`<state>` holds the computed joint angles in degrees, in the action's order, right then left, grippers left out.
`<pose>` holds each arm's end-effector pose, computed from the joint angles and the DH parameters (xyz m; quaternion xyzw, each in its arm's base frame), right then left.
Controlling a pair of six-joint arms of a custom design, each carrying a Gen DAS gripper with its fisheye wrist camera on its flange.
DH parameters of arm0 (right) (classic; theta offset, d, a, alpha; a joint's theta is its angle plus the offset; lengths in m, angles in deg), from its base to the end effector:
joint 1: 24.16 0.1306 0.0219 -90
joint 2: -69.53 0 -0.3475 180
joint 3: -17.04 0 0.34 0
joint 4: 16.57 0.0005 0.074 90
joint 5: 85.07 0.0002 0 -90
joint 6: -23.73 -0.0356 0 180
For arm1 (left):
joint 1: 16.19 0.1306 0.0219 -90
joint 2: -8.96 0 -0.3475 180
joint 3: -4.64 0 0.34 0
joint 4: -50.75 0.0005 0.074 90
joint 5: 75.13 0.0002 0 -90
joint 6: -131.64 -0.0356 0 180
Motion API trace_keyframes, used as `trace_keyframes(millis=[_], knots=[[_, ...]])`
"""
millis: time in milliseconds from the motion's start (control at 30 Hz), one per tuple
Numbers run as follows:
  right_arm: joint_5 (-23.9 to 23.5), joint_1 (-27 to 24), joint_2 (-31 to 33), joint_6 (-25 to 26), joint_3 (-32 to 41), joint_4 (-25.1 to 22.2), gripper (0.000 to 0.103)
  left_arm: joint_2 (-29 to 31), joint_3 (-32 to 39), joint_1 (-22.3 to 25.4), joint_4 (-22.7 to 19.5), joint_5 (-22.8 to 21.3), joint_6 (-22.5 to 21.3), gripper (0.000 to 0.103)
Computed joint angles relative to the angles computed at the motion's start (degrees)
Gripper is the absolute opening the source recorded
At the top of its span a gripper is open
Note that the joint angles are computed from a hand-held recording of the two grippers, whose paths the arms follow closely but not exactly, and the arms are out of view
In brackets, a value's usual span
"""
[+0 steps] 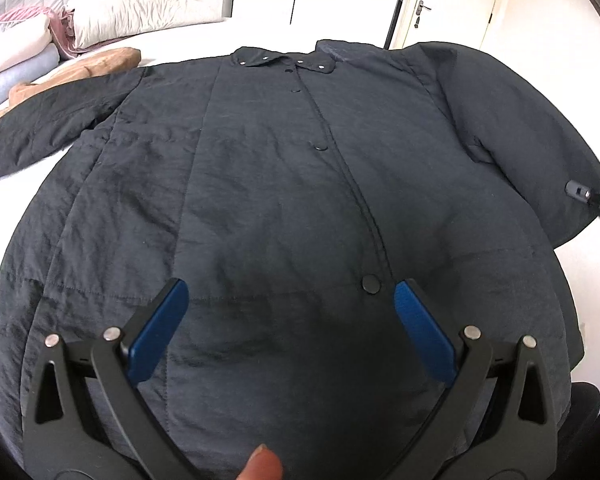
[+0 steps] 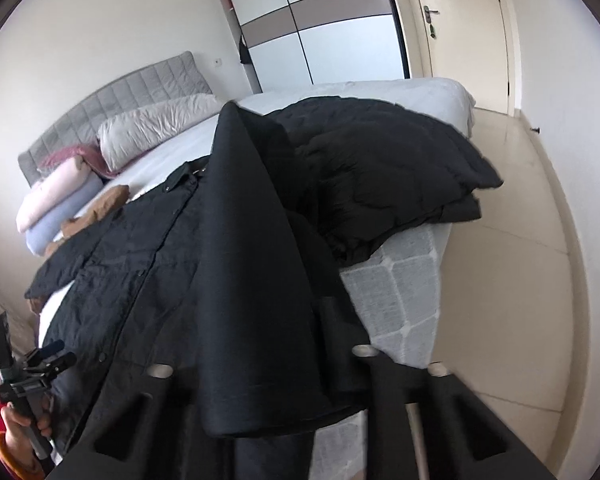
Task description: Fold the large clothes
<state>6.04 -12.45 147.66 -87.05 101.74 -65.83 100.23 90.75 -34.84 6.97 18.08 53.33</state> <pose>0.3612 0.0736 0.4351 0.0763 0.9128 0.1037 0.3877 0.4161 -0.1431 0.3647 0.0666 0.9338 -0.1171 0.3315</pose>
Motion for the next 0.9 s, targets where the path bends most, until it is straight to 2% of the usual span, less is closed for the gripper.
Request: trace_keyframes(millis=[67, 167, 233, 333, 400, 500, 633, 733, 833, 900], knots=[[3.2, -0.1, 0.2, 1.4, 2.8, -2.1, 0.009, -0.1, 0.0, -0.4, 0.3, -1.0, -0.5, 0.103], [10.9, -0.5, 2.8, 3.9, 10.6, -7.0, 0.008, -0.1, 0.0, -1.3, 0.8, -2.5, -1.3, 0.103], [17.4, -1.5, 6.2, 6.3, 17.9, -10.3, 0.007, -0.2, -0.1, -1.7, 0.9, -2.9, -1.7, 0.103], [26.8, -2.7, 11.6, 11.2, 27.4, -12.9, 0.007, 0.1, 0.2, -2.2, 0.8, -2.8, -2.3, 0.103], [33.1, -4.1, 17.7, 15.0, 36.1, -16.1, 0.007, 0.4, 0.6, -2.6, 0.6, -2.9, -2.9, 0.103], [39.5, -5.7, 25.6, 18.5, 44.9, -19.0, 0.007, 1.0, 1.1, -3.1, 0.3, -3.1, -3.8, 0.103], [44.6, -7.6, 34.4, 19.5, 53.5, -22.0, 0.007, 1.5, 1.4, -3.1, -0.3, -2.5, -4.3, 0.103], [47.6, -8.9, 40.9, 17.1, 59.7, -26.8, 0.009, 1.8, 1.6, -3.0, -0.6, -1.8, -4.8, 0.103], [49.5, -10.4, 45.0, 11.3, 62.9, -32.5, 0.025, 2.2, 2.0, -2.8, -1.1, -1.4, -5.2, 0.103], [54.3, -10.4, 44.9, 9.0, 60.4, -32.7, 0.052, 2.4, 2.5, -2.6, -1.6, -0.9, -5.3, 0.103]])
